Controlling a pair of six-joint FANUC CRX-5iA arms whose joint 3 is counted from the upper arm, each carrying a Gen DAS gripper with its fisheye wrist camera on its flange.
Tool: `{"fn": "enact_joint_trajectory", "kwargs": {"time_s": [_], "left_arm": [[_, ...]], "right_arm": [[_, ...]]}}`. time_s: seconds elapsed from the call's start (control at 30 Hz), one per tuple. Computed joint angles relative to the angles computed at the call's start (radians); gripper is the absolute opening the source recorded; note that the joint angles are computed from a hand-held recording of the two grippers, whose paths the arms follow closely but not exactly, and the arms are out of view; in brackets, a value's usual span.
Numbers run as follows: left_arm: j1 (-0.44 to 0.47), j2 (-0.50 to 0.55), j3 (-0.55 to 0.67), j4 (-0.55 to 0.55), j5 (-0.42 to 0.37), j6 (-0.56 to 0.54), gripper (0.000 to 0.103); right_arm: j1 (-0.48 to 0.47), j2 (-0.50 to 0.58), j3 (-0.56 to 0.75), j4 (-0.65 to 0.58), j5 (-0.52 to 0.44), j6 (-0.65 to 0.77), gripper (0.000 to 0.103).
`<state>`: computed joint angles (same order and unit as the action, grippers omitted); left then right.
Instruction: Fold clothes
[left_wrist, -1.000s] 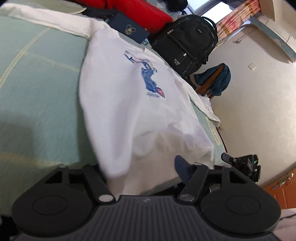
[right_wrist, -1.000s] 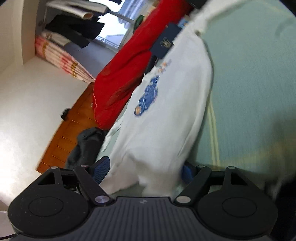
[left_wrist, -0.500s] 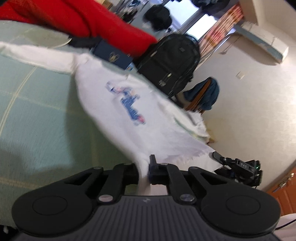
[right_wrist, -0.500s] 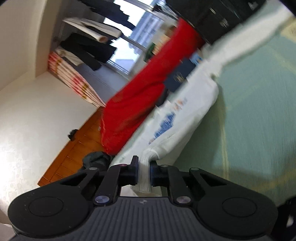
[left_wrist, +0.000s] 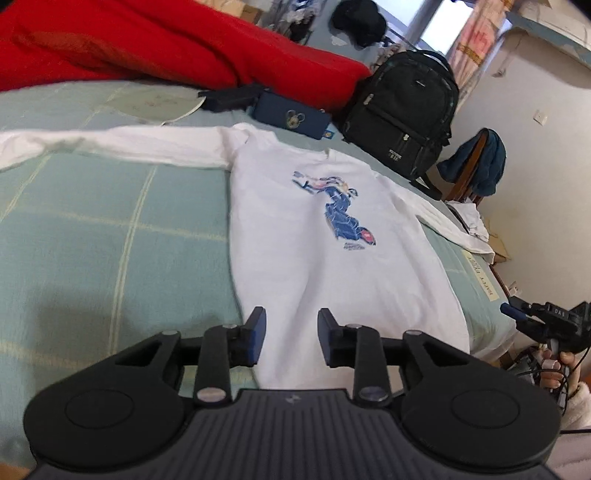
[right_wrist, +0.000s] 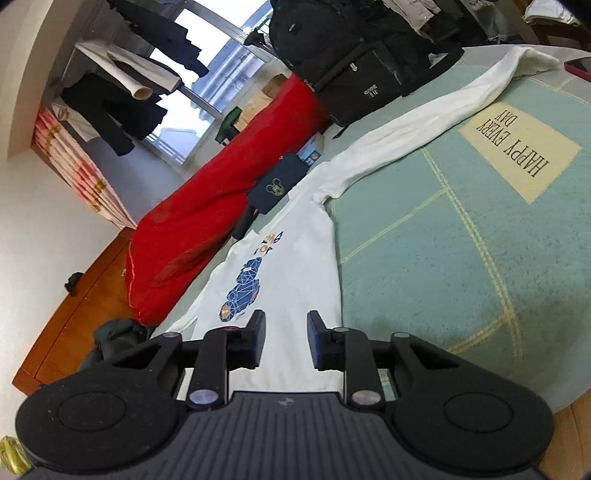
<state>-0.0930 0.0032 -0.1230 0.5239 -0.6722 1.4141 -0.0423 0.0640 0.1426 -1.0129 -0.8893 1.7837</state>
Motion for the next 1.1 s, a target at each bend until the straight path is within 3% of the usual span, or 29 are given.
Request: {"fn": "enact_joint_trajectory", "kwargs": {"time_s": [0.17,0.33,0.47,0.67,0.8,0.87,1.1], "left_arm": [[-0.015,0.103,0.148,-0.1,-0.052,0.042,0.031],[0.011,0.214,0.233,-0.052,-0.063,0.061,0.031],[0.044,0.277,0.221,0.087,-0.009,0.051,0.039],[0.067,0.348,0.126,0.437,0.092,-0.047,0.043],[0.047,0.392,0.072,0.744,0.161,-0.21,0.043],[0.035,0.416,0.069,0.87,0.183,-0.275,0.043],[0.029,0.511,0.188,0.852,0.248,-0.174,0.044]], "right_arm": [[0.042,0.044,0.052,0.012,-0.026,0.018,0.039],[0.073,0.077,0.096,0.032,-0.036,0.01,0.048],[0.084,0.098,0.114,0.064,-0.026,-0.029,0.053],[0.1,0.133,0.138,0.124,0.003,-0.094,0.059],[0.122,0.194,0.202,0.176,-0.004,-0.15,0.06],[0.142,0.234,0.251,0.213,-0.018,-0.179,0.066],[0.208,0.329,0.379,0.268,-0.038,-0.187,0.069]]}}
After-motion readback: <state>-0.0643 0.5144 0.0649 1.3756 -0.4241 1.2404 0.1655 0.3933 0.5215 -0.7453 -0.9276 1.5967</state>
